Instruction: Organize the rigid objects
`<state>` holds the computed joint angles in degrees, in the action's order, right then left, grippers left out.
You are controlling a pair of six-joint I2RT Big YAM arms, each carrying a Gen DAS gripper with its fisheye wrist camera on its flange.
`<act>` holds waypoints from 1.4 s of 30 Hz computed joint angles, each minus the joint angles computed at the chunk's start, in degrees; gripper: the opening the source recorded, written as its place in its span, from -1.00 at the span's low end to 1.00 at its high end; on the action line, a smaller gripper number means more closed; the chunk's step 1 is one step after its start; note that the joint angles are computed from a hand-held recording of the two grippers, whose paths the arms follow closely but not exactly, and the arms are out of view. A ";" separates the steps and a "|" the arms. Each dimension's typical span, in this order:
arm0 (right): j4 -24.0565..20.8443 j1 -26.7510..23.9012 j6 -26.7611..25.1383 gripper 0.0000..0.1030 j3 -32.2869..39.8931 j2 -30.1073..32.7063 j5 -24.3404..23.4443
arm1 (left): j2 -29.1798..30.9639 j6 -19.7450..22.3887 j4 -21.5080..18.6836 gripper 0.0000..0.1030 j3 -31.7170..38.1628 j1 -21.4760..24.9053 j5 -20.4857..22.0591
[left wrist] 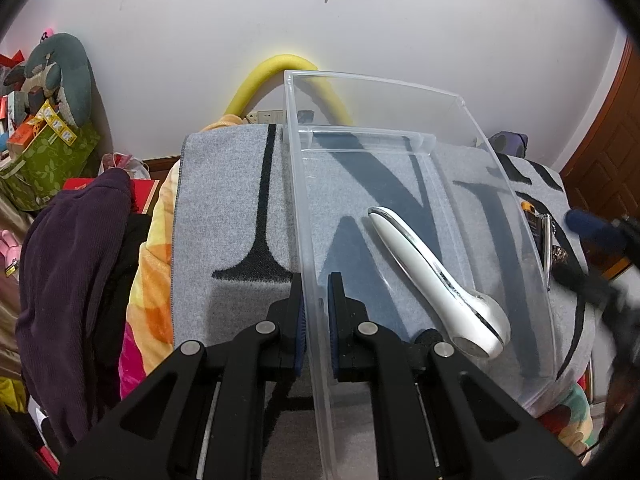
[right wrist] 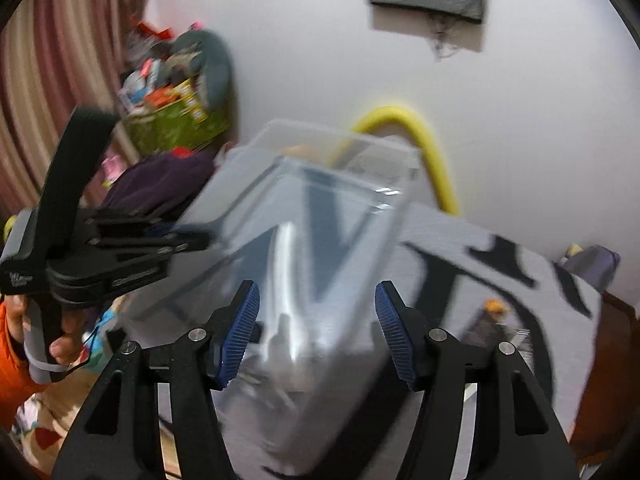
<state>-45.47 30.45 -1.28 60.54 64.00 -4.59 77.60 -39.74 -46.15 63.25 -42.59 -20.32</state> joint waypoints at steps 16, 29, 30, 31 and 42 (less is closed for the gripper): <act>-1.39 -20.29 0.54 0.10 -5.76 -0.91 -0.97 | 0.47 0.31 -0.91 -0.85 0.48 -0.14 -0.59; -0.87 -23.19 1.05 -0.19 -8.18 0.45 -6.11 | 0.55 0.33 -1.11 -0.85 0.62 -0.16 -0.70; -1.10 -23.29 0.83 -0.25 -8.25 0.53 -5.83 | 0.55 0.33 -1.11 -0.85 0.62 -0.16 -0.70; -1.44 -23.62 0.59 -0.29 -8.30 0.88 -6.56 | 0.54 0.35 -1.13 -0.85 0.61 -0.13 -0.69; 0.36 -22.09 1.78 -0.44 -8.65 -2.00 -5.46 | 0.41 0.00 -0.88 -0.85 0.48 -0.18 -0.65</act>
<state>-45.11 8.35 0.51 51.89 62.00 -10.05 78.01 -39.74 -47.04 63.73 -42.77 -20.98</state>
